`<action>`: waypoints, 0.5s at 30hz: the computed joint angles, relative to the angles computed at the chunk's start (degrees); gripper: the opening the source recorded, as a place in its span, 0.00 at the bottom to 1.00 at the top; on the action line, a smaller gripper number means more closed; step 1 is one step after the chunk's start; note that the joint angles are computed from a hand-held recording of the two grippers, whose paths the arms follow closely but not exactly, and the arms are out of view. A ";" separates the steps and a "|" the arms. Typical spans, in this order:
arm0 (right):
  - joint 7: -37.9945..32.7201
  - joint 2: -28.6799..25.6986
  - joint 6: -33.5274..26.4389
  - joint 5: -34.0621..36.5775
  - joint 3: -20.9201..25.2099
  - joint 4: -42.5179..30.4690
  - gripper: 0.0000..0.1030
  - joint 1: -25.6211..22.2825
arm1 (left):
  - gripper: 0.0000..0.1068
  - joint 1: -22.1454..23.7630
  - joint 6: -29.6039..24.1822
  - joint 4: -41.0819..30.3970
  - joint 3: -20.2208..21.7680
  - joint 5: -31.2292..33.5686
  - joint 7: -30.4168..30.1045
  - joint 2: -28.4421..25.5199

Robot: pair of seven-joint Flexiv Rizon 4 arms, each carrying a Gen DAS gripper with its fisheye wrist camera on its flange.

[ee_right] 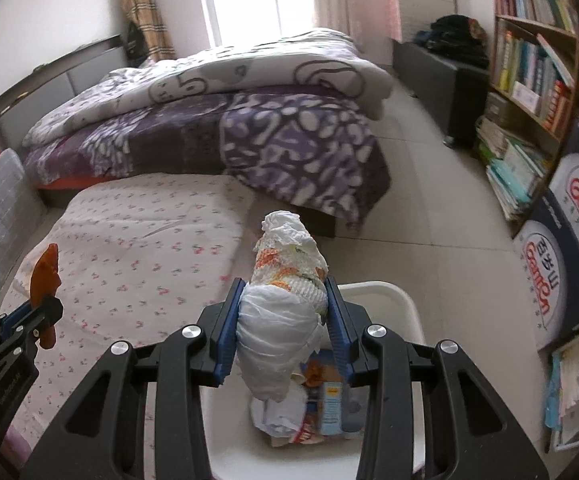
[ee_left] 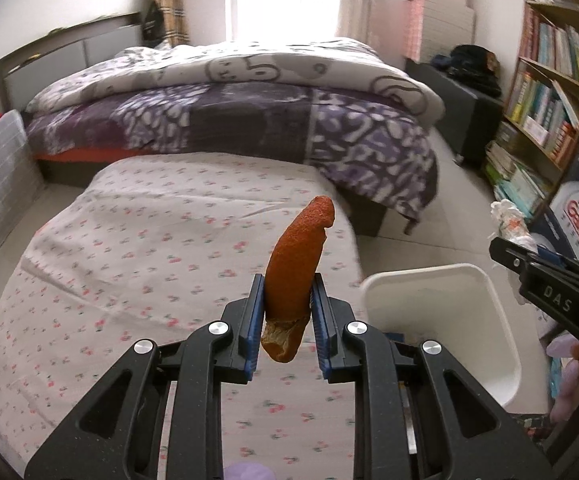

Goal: Collect trash
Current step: 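Carry the tissue to the white bin and open the right tool while the left tool carries the orange wrapper, then open the left tool over the white bin to drop the orange wrapper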

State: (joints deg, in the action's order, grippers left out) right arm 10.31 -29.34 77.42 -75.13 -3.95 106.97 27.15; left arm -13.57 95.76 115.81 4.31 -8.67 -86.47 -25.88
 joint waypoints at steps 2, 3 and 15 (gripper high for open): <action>0.21 0.69 0.29 0.03 -0.13 1.19 0.38 -0.73 | 0.20 -0.81 -0.37 -0.74 -0.33 0.30 0.20 -0.48; 0.19 0.89 0.42 0.14 -0.09 1.55 0.38 -1.07 | 0.20 -1.24 -0.56 -1.17 -0.59 0.46 0.31 -0.78; 6.83 6.24 -4.99 -3.95 0.86 7.65 0.65 -5.64 | 0.21 -0.23 -3.11 -5.09 -8.23 0.26 3.11 -3.37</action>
State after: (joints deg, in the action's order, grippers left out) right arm 17.14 -23.10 72.43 -79.08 -3.09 114.62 21.51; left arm -13.79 92.65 110.72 -3.92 -8.41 -83.35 -29.25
